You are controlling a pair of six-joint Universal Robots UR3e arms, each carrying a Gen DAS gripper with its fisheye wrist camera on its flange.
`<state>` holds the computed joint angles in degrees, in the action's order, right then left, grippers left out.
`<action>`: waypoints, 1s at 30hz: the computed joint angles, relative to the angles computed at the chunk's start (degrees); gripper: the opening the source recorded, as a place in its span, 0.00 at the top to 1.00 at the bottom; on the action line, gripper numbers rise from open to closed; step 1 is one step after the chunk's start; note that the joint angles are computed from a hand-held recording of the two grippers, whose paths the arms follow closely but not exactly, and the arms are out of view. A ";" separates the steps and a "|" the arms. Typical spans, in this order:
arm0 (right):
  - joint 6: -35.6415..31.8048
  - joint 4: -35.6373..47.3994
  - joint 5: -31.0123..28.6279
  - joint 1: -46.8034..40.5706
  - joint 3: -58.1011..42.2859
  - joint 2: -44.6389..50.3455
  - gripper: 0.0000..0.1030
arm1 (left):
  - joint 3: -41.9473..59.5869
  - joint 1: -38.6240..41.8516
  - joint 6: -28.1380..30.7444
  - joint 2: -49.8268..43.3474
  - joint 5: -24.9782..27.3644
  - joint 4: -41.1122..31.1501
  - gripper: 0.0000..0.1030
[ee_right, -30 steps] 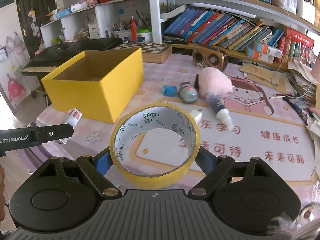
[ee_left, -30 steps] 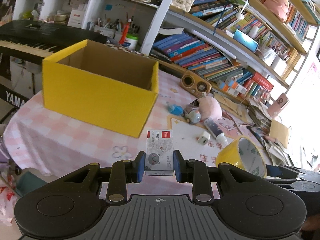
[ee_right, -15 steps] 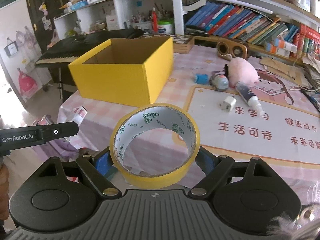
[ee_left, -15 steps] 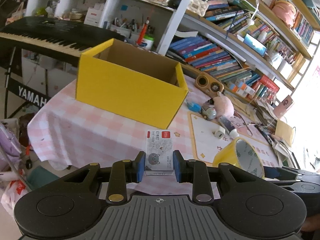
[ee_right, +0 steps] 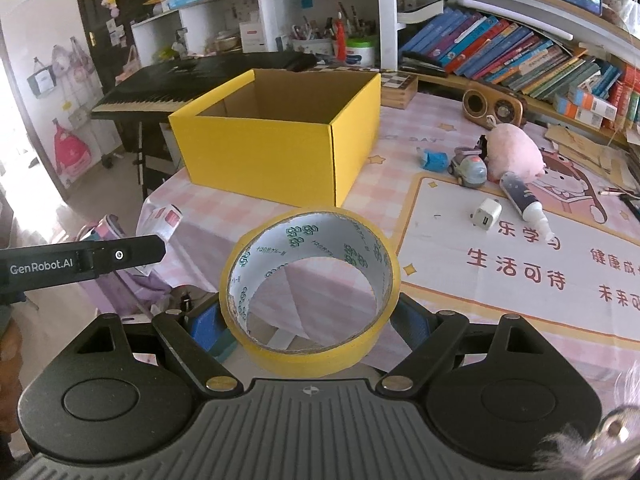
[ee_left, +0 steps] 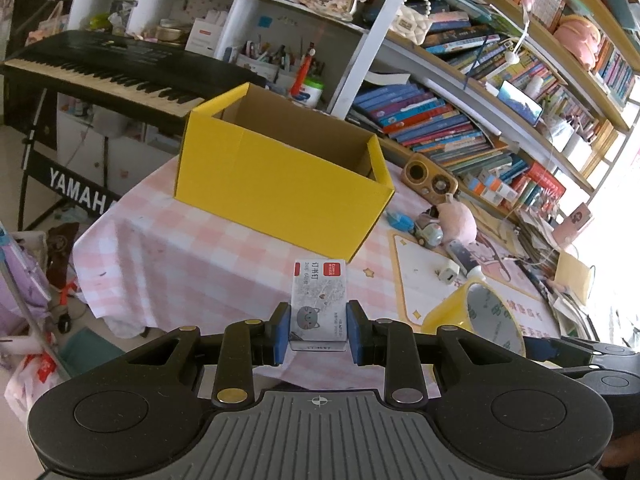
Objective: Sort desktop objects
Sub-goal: 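Carry the white box left and tape roll right toward the yellow box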
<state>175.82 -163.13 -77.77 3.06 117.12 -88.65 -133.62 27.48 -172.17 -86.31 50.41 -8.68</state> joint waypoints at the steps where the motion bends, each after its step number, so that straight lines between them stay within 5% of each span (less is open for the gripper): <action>1: 0.06 0.03 0.02 0.06 0.03 -0.01 0.17 | 0.08 -0.04 -0.05 -0.11 0.00 0.04 0.73; 30: 0.55 -0.32 1.05 0.38 0.71 -0.51 0.17 | -1.88 3.14 1.67 3.24 -1.29 -1.53 0.73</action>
<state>176.37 -163.45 -76.72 3.44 117.82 -89.16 -135.50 30.62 -170.50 -83.07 49.11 -10.21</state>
